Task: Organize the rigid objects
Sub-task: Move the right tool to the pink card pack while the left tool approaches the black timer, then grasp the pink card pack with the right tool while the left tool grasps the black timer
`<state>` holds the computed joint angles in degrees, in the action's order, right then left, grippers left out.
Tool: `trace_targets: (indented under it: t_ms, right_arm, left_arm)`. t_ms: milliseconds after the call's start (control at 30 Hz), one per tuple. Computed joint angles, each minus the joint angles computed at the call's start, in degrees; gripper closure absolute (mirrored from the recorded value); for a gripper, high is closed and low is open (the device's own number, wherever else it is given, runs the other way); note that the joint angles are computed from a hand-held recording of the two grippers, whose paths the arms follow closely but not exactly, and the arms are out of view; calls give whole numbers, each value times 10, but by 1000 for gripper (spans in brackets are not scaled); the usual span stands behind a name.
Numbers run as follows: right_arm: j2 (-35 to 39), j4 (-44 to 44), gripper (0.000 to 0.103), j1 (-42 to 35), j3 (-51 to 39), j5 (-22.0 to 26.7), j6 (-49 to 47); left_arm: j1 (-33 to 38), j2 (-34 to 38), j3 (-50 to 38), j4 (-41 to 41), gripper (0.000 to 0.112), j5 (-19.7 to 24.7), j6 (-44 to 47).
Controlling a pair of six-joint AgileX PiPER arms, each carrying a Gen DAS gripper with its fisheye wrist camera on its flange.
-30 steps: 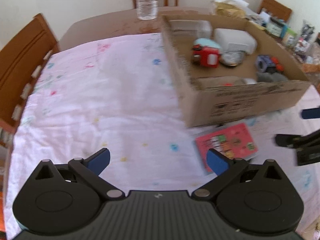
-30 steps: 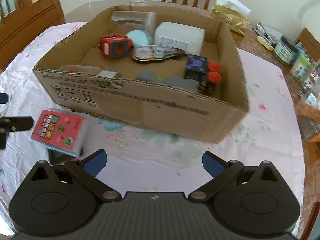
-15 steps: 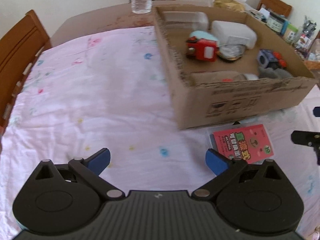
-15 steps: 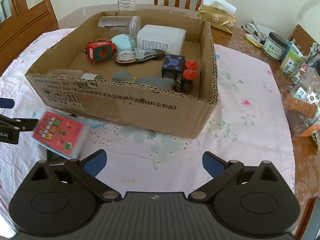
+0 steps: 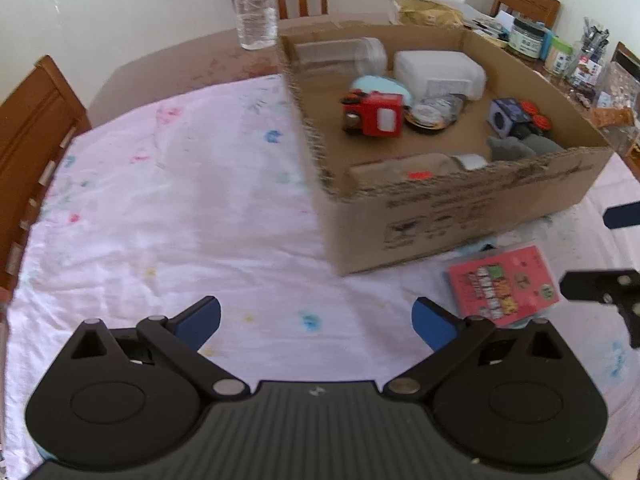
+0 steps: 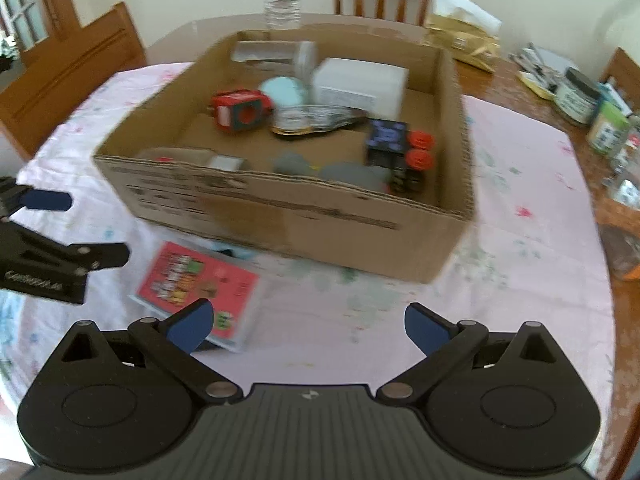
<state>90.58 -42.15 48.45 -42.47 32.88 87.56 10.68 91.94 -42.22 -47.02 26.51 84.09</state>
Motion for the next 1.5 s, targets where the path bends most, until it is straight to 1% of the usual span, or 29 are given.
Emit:
trace_targets:
  t_ms: [67, 133, 200, 267, 300, 367, 400, 467, 600, 767, 800, 867, 900, 1033, 1200, 1333, 1400, 1500]
  right_arm:
    - [8, 13, 0, 2, -10, -17, -7]
    - [25, 32, 0, 5, -23, -37, -8]
    - [52, 26, 0, 21, -45, -38, 26]
    - [88, 28, 0, 43, -82, -2, 70]
    - [100, 31, 0, 47, -95, 2, 92]
    - [121, 14, 0, 57, -112, 0, 147]
    - [133, 16, 0, 60, -127, 9, 151]
    - [162, 27, 0, 65, -166, 39, 140]
    - [201, 44, 0, 64, -222, 93, 131]
    - [226, 47, 0, 58, -258, 130, 117]
    - [227, 44, 0, 58, -260, 132, 112]
    - [231, 45, 8, 58, -267, 145, 103]
    - [232, 47, 10, 58, -270, 150, 97]
    - [224, 50, 10, 54, -258, 139, 88]
    - [201, 40, 10, 53, -236, 124, 82]
    - [173, 39, 11, 51, -210, 118, 75]
    - [155, 43, 11, 58, -197, 127, 80]
    - [133, 48, 11, 58, -170, 126, 80]
  left_arm:
    - [9, 9, -11, 7, 11, 0, -1]
    - [23, 14, -20, -4, 11, 8, 25]
    - [44, 27, -34, -21, 10, 31, 63]
    - [55, 45, -58, -4, 10, 54, 63]
    - [61, 52, -67, -1, 10, 63, 75]
    - [73, 53, -68, -21, 10, 62, 125]
    - [81, 53, -68, -31, 10, 62, 150]
    - [92, 60, -76, -36, 10, 72, 168]
    - [110, 70, -88, -27, 10, 90, 169]
    - [123, 78, -95, -15, 10, 109, 167]
    - [125, 79, -98, -10, 10, 116, 163]
    - [126, 80, -99, -5, 10, 125, 159]
    - [126, 80, -99, -2, 11, 129, 157]
    - [125, 76, -98, 9, 11, 145, 154]
    - [122, 67, -98, 25, 11, 175, 155]
    - [116, 56, -83, 24, 11, 195, 180]
    - [109, 51, -74, 23, 11, 207, 194]
    - [91, 42, -52, 13, 11, 211, 221]
